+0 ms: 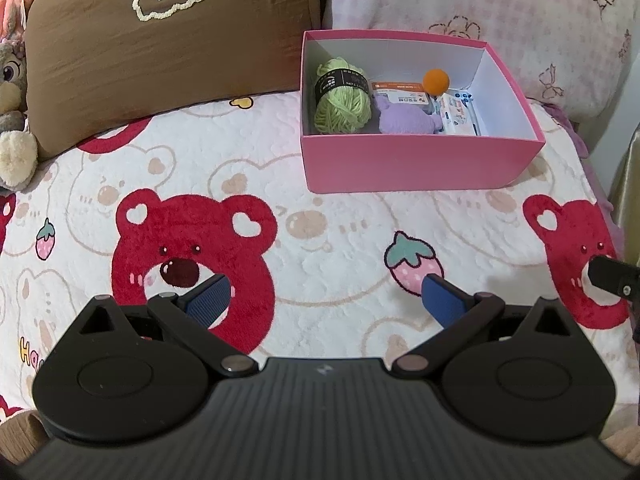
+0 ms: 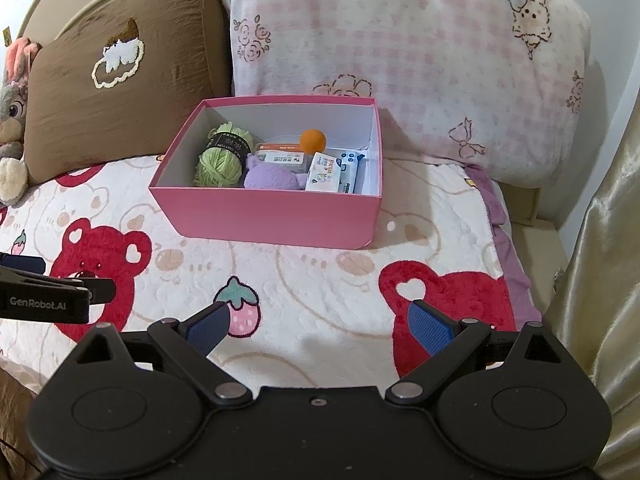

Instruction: Organize objects

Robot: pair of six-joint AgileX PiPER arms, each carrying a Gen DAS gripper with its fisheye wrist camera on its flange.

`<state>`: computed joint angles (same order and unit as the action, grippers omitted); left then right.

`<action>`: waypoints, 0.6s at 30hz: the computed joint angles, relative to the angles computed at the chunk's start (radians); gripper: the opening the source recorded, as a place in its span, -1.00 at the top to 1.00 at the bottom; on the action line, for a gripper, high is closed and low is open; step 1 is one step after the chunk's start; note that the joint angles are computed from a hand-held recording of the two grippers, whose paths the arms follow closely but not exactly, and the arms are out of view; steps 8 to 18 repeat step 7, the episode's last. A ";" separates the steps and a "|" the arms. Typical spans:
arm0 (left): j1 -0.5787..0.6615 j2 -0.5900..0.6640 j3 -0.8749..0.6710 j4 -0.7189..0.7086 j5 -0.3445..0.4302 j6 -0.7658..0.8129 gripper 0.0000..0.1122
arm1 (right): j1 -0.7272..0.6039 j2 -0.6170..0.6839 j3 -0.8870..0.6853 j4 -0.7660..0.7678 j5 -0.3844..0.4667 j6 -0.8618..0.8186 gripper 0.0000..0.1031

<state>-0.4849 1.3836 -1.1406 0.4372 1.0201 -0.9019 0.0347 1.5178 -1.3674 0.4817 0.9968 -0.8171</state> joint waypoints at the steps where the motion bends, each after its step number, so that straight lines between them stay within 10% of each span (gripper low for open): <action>1: 0.001 -0.001 0.001 -0.003 -0.002 0.003 -0.84 | 0.001 0.000 0.000 -0.001 0.000 0.002 -0.89; 18: 0.002 -0.003 0.000 -0.008 -0.005 0.009 -0.84 | 0.003 0.003 -0.005 -0.006 0.003 0.003 -0.89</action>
